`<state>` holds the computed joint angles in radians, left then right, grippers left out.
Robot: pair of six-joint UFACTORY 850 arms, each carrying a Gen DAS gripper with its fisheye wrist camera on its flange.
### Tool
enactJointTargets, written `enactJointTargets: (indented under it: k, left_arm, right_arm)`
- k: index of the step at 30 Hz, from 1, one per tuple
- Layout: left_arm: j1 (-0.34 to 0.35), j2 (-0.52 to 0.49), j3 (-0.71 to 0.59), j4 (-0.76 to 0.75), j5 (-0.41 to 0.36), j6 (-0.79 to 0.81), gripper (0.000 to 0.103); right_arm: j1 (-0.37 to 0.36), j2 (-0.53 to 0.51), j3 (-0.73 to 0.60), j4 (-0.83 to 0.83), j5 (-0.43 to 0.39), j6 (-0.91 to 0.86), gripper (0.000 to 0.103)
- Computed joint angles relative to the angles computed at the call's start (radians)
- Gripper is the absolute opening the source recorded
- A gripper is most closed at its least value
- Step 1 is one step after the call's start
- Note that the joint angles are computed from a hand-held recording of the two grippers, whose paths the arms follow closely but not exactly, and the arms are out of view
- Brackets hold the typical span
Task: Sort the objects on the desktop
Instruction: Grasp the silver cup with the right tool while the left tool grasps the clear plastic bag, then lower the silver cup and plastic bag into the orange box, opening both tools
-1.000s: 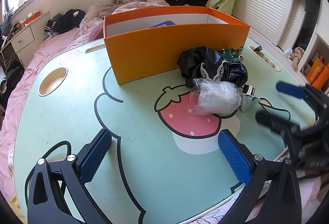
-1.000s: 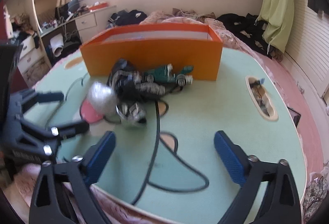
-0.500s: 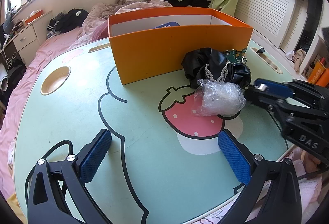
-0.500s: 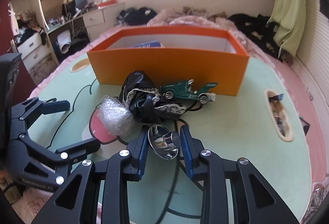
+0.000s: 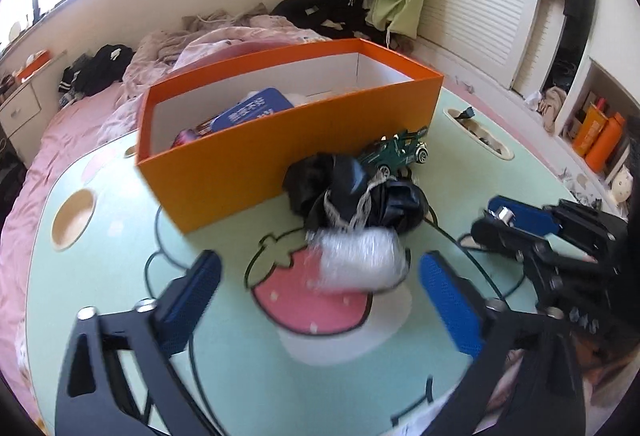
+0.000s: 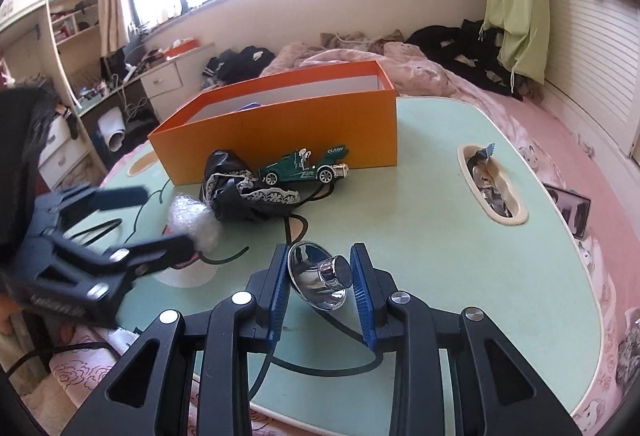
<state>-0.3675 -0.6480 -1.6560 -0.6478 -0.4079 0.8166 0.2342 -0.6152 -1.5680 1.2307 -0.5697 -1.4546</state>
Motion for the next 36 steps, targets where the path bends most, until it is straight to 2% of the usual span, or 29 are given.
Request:
enactJointTargets:
  k: [2,3,4,10,14,18,21,23,26,29,32,33,34,35,36]
  left_arm:
    - [0.001,-0.025,-0.035,0.014,-0.042,-0.02,0.057]
    - [0.002,-0.042,-0.058,0.028,-0.075,-0.035,0.048]
    - [0.003,-0.046,-0.063,0.028,-0.09,-0.036,0.035]
    - [0.033,0.03,0.047,-0.236,-0.064,0.235,0.034]
    - [0.055,0.069,0.079,-0.319,-0.069,0.314,0.034]
    - [0.069,0.067,0.03,-0.357,-0.057,0.327,0.034]
    - [0.066,0.012,-0.087,-0.29,-0.063,0.23,0.034]
    - [0.061,-0.028,-0.157,-0.243,-0.057,0.178,0.034]
    - [0.046,-0.121,-0.308,-0.089,-0.059,0.012,0.035]
    - [0.034,-0.215,-0.452,0.092,-0.074,-0.176,0.035]
    - [0.036,-0.273,-0.536,0.13,-0.107,-0.233,0.036]
    - [0.036,-0.29,-0.561,0.148,-0.123,-0.263,0.039]
    - [0.033,-0.303,-0.582,0.199,-0.131,-0.325,0.05]
    - [0.031,-0.298,-0.572,0.225,-0.119,-0.359,0.064]
    - [0.031,-0.286,-0.547,0.213,-0.095,-0.351,0.069]
  right_arm:
    - [0.0,0.002,0.004,0.004,0.0,-0.002,0.029]
    - [-0.002,-0.002,-0.001,0.0,-0.003,0.003,0.029]
    - [-0.002,-0.003,-0.003,-0.002,-0.004,0.006,0.029]
    - [0.0,-0.004,-0.002,-0.005,0.004,0.006,0.029]
    - [0.002,0.002,-0.006,0.009,0.021,-0.026,0.029]
    - [0.014,-0.02,-0.087,-0.05,0.014,0.041,0.029]
    - [0.032,-0.066,-0.201,-0.125,0.01,0.116,0.029]
    - [0.056,-0.11,-0.295,-0.175,0.046,0.157,0.029]
    - [0.085,-0.186,-0.439,-0.284,0.072,0.262,0.029]
    - [0.108,-0.282,-0.596,-0.454,0.055,0.438,0.029]
    - [0.125,-0.365,-0.725,-0.584,0.024,0.56,0.031]
    - [0.129,-0.397,-0.776,-0.636,0.002,0.615,0.041]
    - [0.132,-0.423,-0.82,-0.673,-0.021,0.66,0.054]
    - [0.133,-0.448,-0.858,-0.701,-0.046,0.699,0.058]
    - [0.133,-0.459,-0.876,-0.706,-0.06,0.711,0.06]
